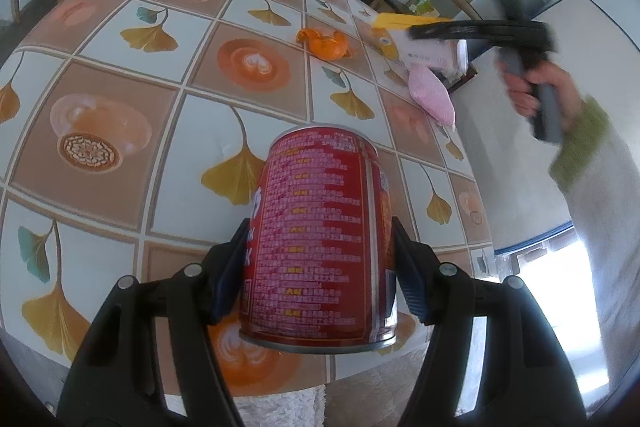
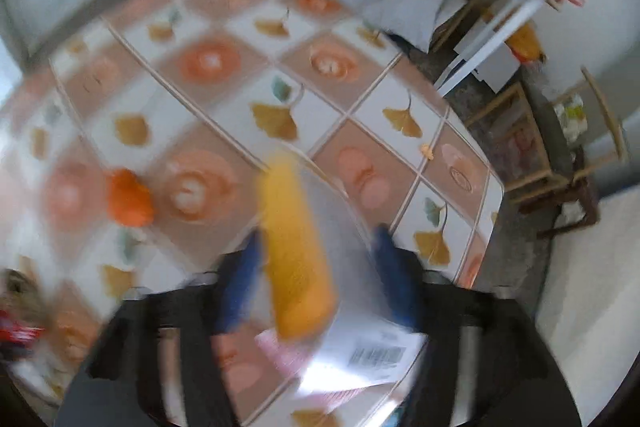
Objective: Collect trash
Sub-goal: 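Grasp the white medicine box with the right tool while the left tool holds the red can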
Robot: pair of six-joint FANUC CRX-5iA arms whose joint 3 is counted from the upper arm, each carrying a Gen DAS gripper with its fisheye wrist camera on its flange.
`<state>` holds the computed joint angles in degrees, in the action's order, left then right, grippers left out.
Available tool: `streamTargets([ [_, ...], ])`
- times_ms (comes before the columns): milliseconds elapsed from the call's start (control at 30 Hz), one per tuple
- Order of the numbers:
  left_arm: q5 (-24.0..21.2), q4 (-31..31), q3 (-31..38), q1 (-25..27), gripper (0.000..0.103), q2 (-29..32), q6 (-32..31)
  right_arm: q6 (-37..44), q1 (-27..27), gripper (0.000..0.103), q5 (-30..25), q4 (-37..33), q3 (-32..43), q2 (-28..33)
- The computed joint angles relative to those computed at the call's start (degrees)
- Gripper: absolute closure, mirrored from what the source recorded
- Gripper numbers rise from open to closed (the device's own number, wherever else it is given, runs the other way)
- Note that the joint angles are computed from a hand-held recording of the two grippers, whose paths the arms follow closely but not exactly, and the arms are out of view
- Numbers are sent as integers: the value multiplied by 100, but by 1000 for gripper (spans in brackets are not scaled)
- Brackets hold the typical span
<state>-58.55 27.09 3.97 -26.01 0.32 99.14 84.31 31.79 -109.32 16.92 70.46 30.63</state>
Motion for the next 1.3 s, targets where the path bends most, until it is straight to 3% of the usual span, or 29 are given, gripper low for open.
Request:
streamTargets([
  [100,11,-42,-7,-9,40,-18,67,-681,231,53,507,-282,-1245,-1072],
  [233,-54,-132,62,-29,40,-4,151,-1537,499,53,649,-896,-2514,-2211],
  [367,-106,-206,136,-47,40,26,198,-1910,668,53,733,-1015,-3291,-2799],
  [400,-133,-216,162,-46,40,40,215,-1950,631,49,763,-948,-3354,-2815],
  [433,-156,-234,196,-47,40,58,240,-2060,599,39,804,-814,-3373,-2795],
  [500,-182,-265,237,-57,41,81,275,-2358,397,30,962,-812,-3289,-2700],
  [633,-189,-315,269,-78,41,97,376,-2918,-228,24,1250,-1724,-2938,-2372],
  [767,-155,-277,210,-65,41,62,373,-3428,-567,23,996,-2269,-2305,-1583],
  [900,-134,-229,155,-23,40,21,333,-3845,-654,23,559,-2215,-1652,-853],
  [1033,-64,-88,22,15,40,-39,219,-4046,-585,23,354,-2055,-1371,-554],
  [1200,-10,-1,-70,20,40,-78,113,-3722,-343,24,7,-1647,-1048,-204],
  [1300,0,59,-113,47,40,-101,84,-3540,-238,30,8,-1438,-1122,-229],
])
